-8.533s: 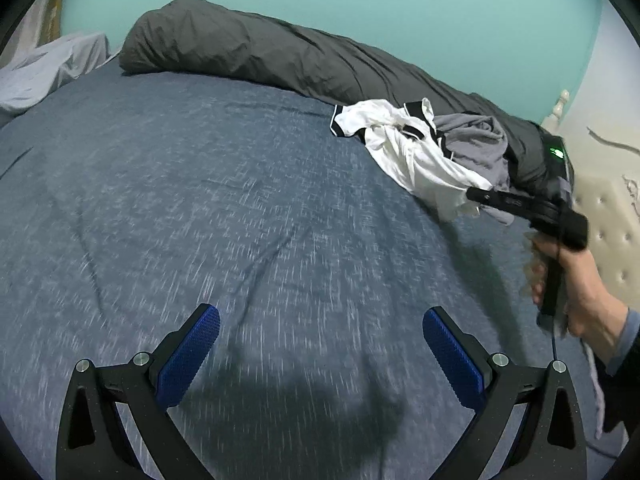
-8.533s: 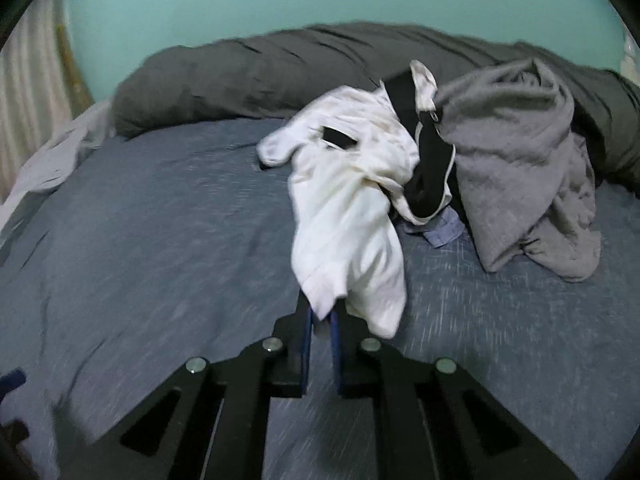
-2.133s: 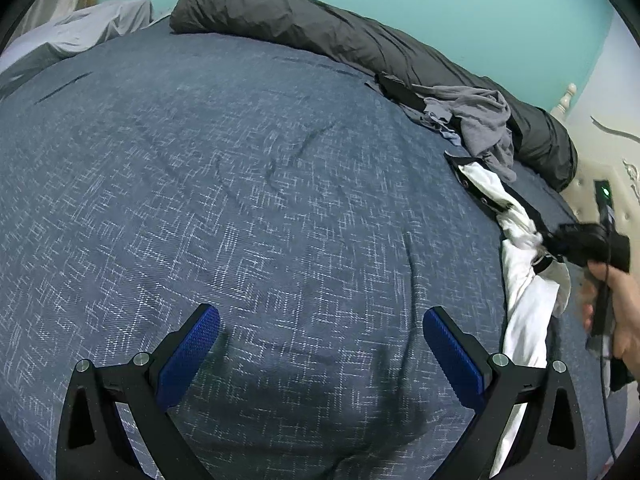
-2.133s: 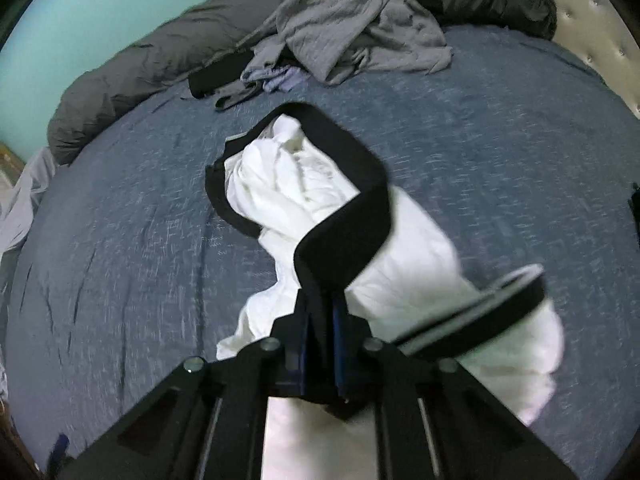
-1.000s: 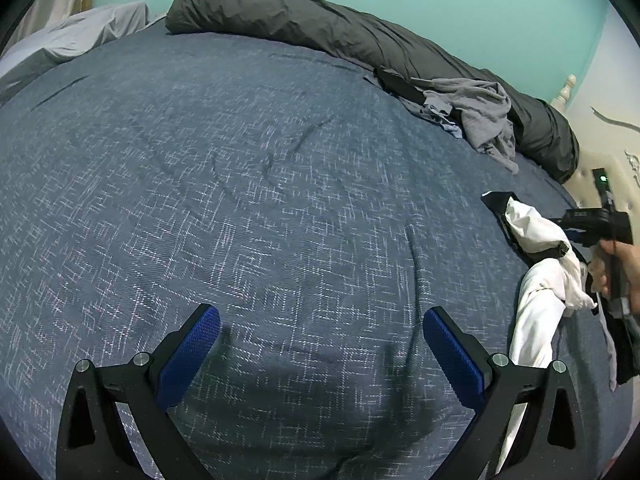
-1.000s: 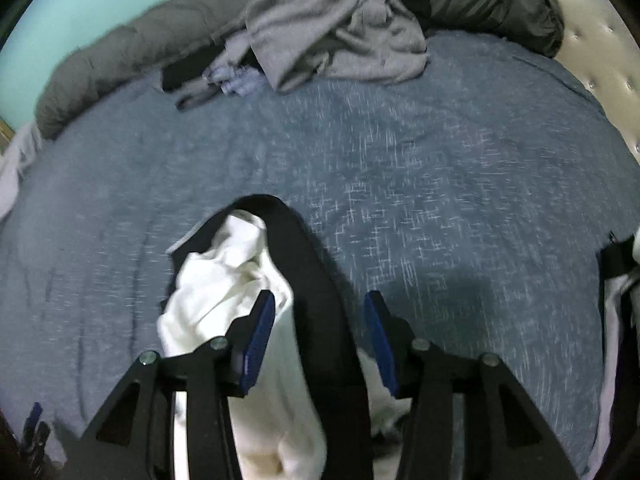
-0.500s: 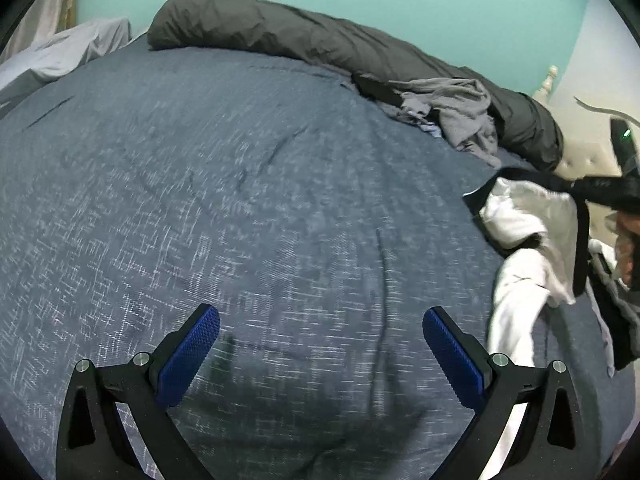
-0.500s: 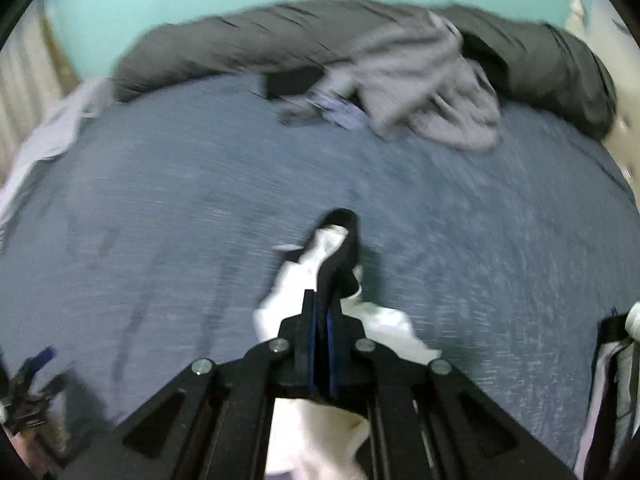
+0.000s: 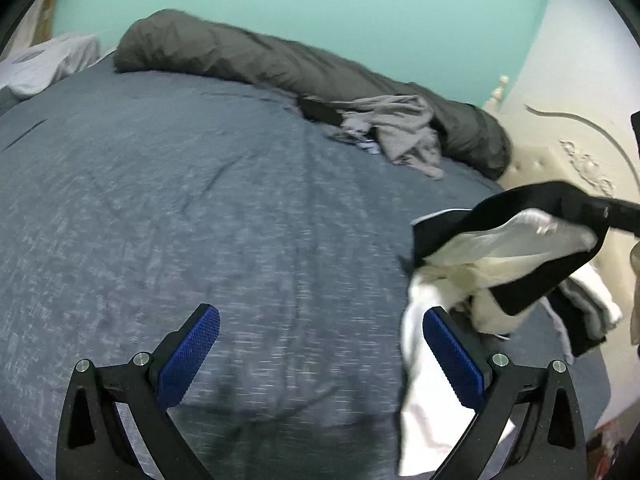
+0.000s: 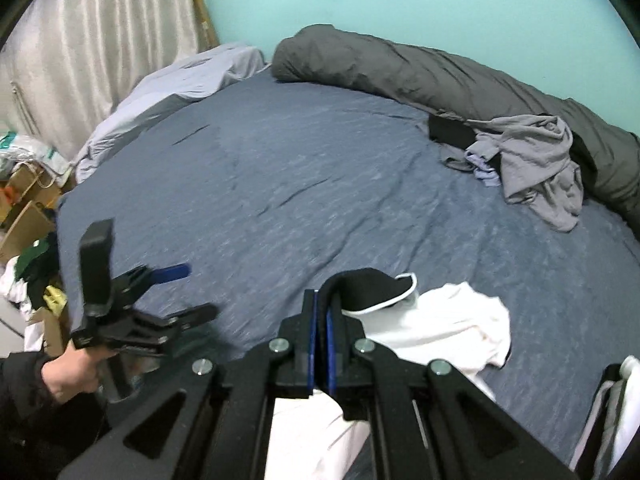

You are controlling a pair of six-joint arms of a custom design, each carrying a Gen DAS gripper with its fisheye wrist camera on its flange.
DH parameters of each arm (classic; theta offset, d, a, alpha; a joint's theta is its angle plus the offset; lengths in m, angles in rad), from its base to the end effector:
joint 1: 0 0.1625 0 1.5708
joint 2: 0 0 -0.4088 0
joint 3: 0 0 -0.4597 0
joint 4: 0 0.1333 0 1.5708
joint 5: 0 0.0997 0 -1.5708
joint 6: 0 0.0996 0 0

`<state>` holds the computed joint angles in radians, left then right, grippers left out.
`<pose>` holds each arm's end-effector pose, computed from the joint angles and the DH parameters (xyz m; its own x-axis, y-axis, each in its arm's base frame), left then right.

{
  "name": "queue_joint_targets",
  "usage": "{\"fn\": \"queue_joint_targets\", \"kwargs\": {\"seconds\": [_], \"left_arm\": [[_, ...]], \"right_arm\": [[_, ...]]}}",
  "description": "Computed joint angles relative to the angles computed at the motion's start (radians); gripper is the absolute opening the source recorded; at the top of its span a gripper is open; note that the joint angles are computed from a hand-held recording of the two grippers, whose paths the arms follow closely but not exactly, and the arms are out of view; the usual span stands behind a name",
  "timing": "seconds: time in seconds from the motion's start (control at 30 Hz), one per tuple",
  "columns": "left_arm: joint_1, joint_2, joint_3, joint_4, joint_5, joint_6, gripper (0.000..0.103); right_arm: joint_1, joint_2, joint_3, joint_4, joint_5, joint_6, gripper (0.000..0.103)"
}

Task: Fold clothes
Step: 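Lay the white shirt on the bed with the right gripper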

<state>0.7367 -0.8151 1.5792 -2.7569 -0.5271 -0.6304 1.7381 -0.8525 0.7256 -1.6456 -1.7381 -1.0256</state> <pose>-0.3887 -0.6487 0.1371 -0.8831 -0.2524 -0.3955 0.1921 0.5745 -0.7956 0.2554 -0.8112 0.4522 -0.3676 -0.8941 0.2559 -0.9207 0.3887 0.0356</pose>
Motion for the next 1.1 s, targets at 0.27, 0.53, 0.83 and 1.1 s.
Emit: {"fn": "queue_joint_targets", "kwargs": {"seconds": [0.27,0.53,0.83,1.1], "left_arm": [[0.009,0.082,-0.095,-0.023,-0.054,0.108,0.103],[0.032,0.178,-0.224,0.068,-0.066,0.218,0.103],[0.079,0.281,-0.369,0.129,-0.099,0.351,0.103],[0.098,0.309,-0.397,0.166,-0.134,0.342,0.103]], "right_arm": [[-0.048,-0.085,0.117,-0.111,-0.02,0.017,0.004],[-0.129,-0.108,0.24,-0.338,-0.077,0.076,0.004],[-0.198,-0.119,0.314,-0.526,0.002,0.165,0.007],[-0.22,-0.089,0.301,-0.53,0.029,0.217,0.009]]}}
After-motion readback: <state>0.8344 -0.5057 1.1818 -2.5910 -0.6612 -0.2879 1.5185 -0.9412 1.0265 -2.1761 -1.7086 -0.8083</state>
